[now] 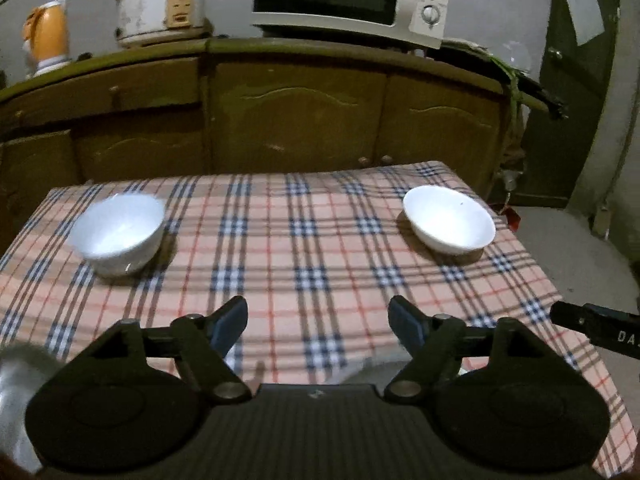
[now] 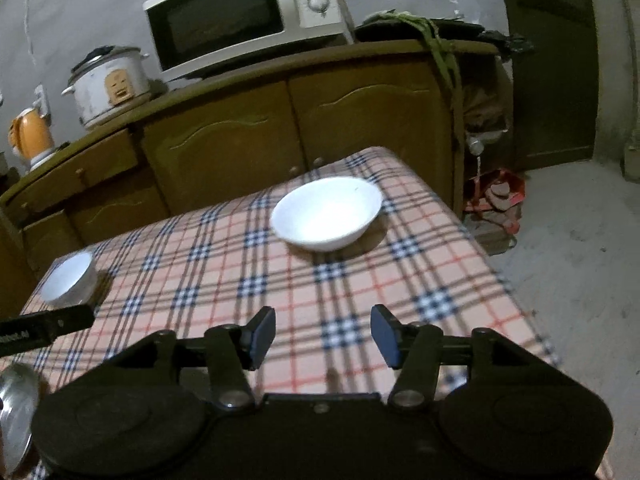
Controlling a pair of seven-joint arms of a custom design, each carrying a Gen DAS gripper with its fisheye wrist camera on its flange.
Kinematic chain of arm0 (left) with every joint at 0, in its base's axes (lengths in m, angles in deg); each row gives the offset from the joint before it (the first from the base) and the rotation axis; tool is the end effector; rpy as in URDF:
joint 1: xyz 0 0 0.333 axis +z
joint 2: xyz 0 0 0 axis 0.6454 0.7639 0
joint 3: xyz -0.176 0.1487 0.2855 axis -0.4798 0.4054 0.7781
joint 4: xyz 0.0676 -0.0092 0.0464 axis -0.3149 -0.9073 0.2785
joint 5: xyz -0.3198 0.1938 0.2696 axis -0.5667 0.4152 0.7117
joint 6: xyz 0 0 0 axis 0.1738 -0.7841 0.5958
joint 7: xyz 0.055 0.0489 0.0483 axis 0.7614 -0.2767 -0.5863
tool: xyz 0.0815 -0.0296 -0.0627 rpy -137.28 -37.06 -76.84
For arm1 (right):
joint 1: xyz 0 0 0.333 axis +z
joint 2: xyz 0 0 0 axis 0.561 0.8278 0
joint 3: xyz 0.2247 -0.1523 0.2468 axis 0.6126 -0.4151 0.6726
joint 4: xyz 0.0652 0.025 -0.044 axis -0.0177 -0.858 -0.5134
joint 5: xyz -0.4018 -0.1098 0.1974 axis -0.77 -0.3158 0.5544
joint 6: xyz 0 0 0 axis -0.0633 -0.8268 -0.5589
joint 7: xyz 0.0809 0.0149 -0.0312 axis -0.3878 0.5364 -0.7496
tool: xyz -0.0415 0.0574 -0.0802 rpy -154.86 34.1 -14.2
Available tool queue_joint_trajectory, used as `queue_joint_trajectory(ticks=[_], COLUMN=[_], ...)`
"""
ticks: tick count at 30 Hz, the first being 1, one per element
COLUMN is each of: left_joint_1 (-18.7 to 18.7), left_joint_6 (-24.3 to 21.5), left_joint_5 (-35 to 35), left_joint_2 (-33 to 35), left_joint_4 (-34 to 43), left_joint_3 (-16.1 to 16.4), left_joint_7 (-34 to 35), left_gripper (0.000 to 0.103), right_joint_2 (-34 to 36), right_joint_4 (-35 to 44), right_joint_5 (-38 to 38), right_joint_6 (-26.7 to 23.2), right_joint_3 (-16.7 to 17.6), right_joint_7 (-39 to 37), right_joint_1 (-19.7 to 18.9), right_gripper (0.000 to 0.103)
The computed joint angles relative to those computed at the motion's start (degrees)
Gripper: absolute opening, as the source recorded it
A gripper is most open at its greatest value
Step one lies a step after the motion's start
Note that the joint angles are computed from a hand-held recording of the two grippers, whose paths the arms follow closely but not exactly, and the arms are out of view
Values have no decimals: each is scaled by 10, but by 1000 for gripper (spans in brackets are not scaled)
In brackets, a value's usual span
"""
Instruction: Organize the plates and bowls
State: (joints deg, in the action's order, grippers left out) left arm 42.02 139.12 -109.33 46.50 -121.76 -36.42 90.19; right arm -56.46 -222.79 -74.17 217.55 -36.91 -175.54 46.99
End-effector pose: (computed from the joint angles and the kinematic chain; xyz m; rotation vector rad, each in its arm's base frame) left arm 0.6709 -0.0611 0.4422 -1.1500 2.2296 -1.1963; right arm 0.5184 0.1977 0.4285 -1.0068 2.1213 -0.9586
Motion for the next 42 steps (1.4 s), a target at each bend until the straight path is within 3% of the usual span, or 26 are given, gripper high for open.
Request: queue_joint_trajectory(ticks=[5, 10, 15, 27, 30, 32, 34, 35, 36, 42], left_joint_1=[-10, -12, -24, -65, -72, -83, -74, -66, -57, -31], left_joint_6=[2, -30, -7, 13, 18, 13, -5, -16, -23, 2], left_joint_5=[39, 109, 185, 377, 421, 457, 467, 470, 472, 475], left_joint_2=[40, 93, 151, 277, 299, 312, 324, 329, 331, 310], left_joint_4=[57, 123, 179, 297, 318, 334, 349, 356, 356, 317], left_joint_3=[-15, -37, -64, -83, -86, -78, -92, -103, -115, -145], left_joint_7=[-20, -81, -133, -308, -335, -365, -383, -386, -381, -372], left_gripper=[83, 88, 88, 85, 74, 47, 37, 25, 20, 19], right_joint_2=[11, 42, 91, 202, 221, 232, 240, 244, 243, 229], right_joint_4=[15, 46, 91, 170, 182, 190, 196, 199, 200, 191], right_joint_5=[-9, -24, -19, 20, 31, 37, 24, 11, 6, -26], right_joint_6=[25, 53, 89, 169, 187, 206, 230, 244, 242, 218], right_joint_3=[-23, -44, -70, -132, -144, -154, -167, -174, -177, -176], right_joint_7=[-18, -26, -46, -63, -71, -69, -52, -38, -32, -5], right_joint_1=[-24, -47, -63, -67, -65, -63, -57, -54, -50, -37], right_gripper=[68, 68, 68, 68, 65, 47, 28, 23, 24, 24])
